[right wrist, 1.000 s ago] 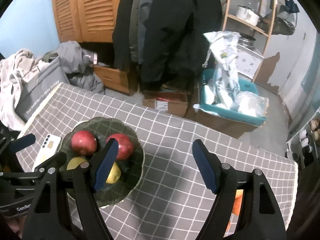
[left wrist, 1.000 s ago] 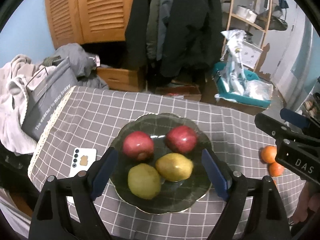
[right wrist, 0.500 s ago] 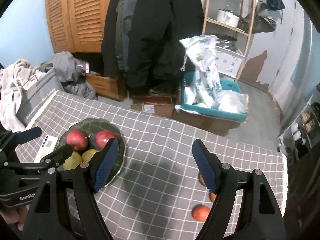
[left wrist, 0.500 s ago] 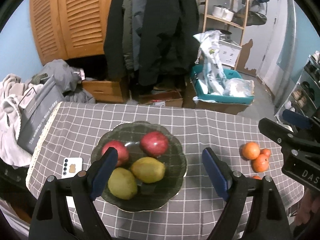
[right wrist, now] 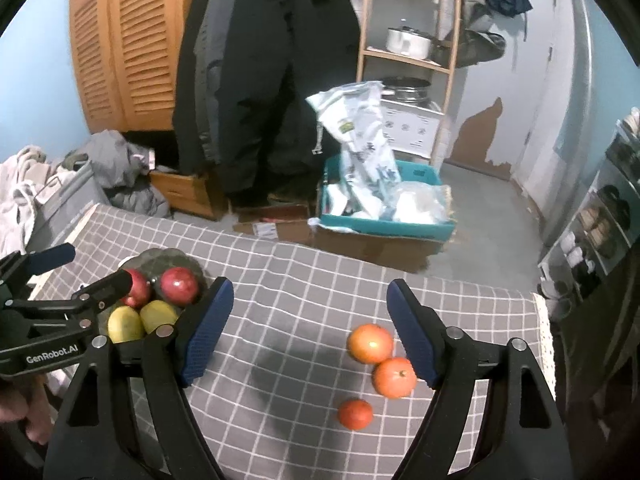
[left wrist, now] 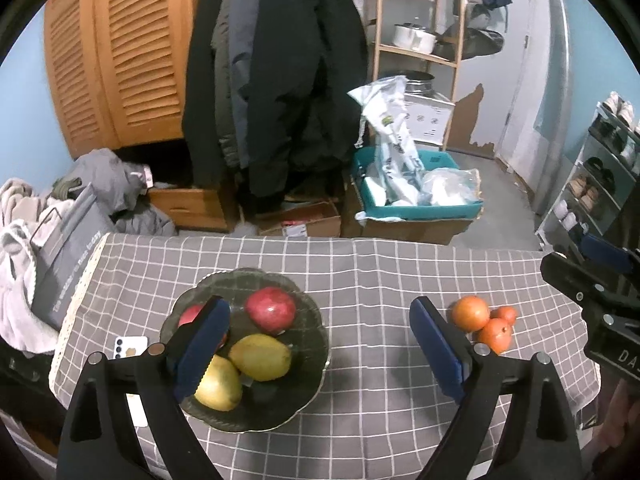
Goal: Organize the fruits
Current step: 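Move both tools back toward the remaining oranges and tangerines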
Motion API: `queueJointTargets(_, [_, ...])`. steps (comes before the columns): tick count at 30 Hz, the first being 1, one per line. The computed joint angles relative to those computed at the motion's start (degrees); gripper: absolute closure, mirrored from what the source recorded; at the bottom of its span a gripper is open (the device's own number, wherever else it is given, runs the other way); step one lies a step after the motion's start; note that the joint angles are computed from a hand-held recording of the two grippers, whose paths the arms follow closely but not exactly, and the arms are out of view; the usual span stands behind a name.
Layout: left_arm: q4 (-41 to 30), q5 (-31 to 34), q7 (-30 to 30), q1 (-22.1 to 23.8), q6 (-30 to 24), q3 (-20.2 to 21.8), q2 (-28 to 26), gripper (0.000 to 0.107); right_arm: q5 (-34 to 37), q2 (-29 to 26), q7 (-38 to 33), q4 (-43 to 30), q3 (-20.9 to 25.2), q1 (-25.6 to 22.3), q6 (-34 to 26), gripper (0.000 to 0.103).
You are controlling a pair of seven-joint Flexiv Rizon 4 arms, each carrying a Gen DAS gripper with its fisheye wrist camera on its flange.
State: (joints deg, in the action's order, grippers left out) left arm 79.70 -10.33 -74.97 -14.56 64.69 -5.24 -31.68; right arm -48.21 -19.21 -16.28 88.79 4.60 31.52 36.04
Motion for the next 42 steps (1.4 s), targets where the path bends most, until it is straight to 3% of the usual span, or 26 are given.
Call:
queueJointTargets(7, [-0.4, 0.5, 0.1, -1.3, 0.8, -0.5, 0.1, 0.006, -1.0, 3.5, 2.3, 4.5, 0.8, -1.3, -0.7, 0.023])
queueJointTargets(20, [-3.8, 2.4, 0.1, -4.0, -1.3, -0.2, -2.6, 0.005, -0.8, 8.4, 6.0, 11.4, 2.9, -5.1, -1.3, 0.019])
queueJointTargets(42, [-14.4, 6.7, -3.1, -8.7, -13.2, 2.1, -13.1, 0.005, 16.2, 5.0, 0.5, 17.9, 3.2, -9.8, 6.0, 0.018])
